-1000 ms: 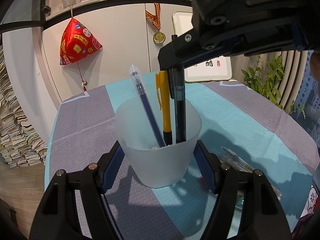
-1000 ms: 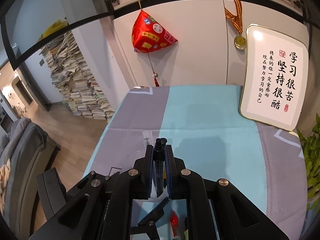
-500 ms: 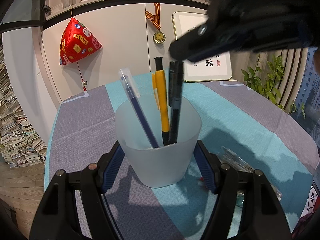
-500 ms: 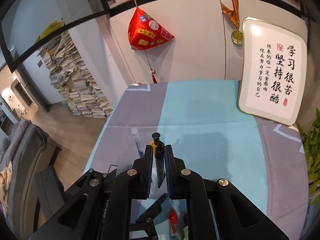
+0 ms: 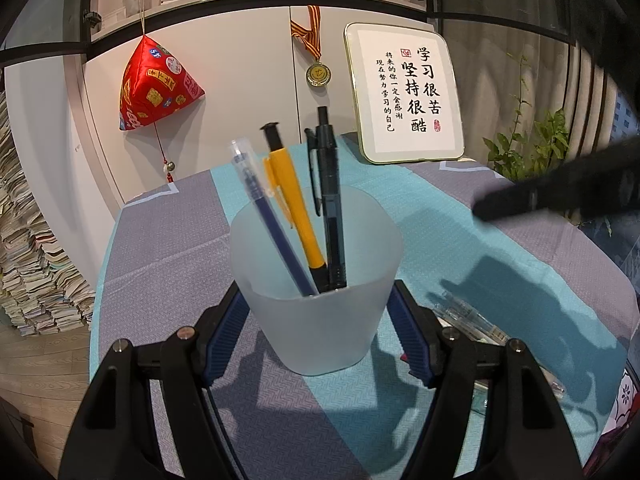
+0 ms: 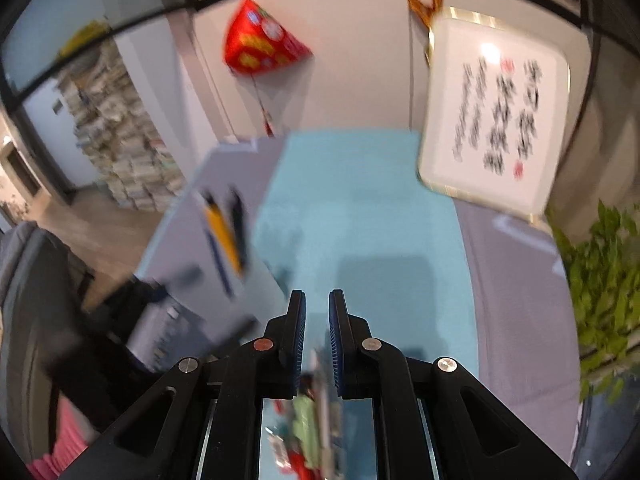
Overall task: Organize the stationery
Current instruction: 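Grasp a clear pen from the pile with the right gripper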
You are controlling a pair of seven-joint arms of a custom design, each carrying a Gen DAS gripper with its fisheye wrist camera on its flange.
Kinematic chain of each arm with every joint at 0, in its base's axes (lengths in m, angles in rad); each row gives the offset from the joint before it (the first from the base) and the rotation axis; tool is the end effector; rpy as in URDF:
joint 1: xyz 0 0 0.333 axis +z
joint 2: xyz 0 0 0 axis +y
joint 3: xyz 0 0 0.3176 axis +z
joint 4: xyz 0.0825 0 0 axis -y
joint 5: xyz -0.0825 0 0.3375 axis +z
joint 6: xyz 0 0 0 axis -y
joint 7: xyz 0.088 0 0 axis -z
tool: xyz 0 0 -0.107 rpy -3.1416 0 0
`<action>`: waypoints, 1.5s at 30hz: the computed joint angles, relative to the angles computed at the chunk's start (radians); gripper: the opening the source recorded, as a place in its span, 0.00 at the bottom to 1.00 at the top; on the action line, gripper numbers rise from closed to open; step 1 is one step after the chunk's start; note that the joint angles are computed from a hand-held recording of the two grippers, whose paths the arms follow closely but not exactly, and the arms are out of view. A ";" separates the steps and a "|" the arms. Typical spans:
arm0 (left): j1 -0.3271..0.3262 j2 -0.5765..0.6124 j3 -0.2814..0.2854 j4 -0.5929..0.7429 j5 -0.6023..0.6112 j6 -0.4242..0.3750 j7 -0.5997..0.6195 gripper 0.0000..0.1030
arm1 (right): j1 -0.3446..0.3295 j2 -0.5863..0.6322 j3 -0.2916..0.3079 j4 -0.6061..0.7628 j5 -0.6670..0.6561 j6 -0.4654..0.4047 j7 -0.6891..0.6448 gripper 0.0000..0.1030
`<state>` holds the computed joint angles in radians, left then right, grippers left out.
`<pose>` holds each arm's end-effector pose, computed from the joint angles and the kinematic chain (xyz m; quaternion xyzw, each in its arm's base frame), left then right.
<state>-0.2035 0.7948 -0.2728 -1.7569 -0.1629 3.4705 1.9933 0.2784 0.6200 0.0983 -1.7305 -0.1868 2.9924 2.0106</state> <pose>0.6295 -0.2549 0.2763 -0.4393 0.7769 -0.3770 0.2475 0.6353 0.2521 0.3334 -0.6951 0.6448 -0.1338 0.2882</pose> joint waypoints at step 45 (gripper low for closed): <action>-0.003 -0.001 0.003 0.000 0.001 -0.001 -0.002 0.68 | -0.008 0.091 0.009 0.063 0.092 -0.097 -0.059 0.16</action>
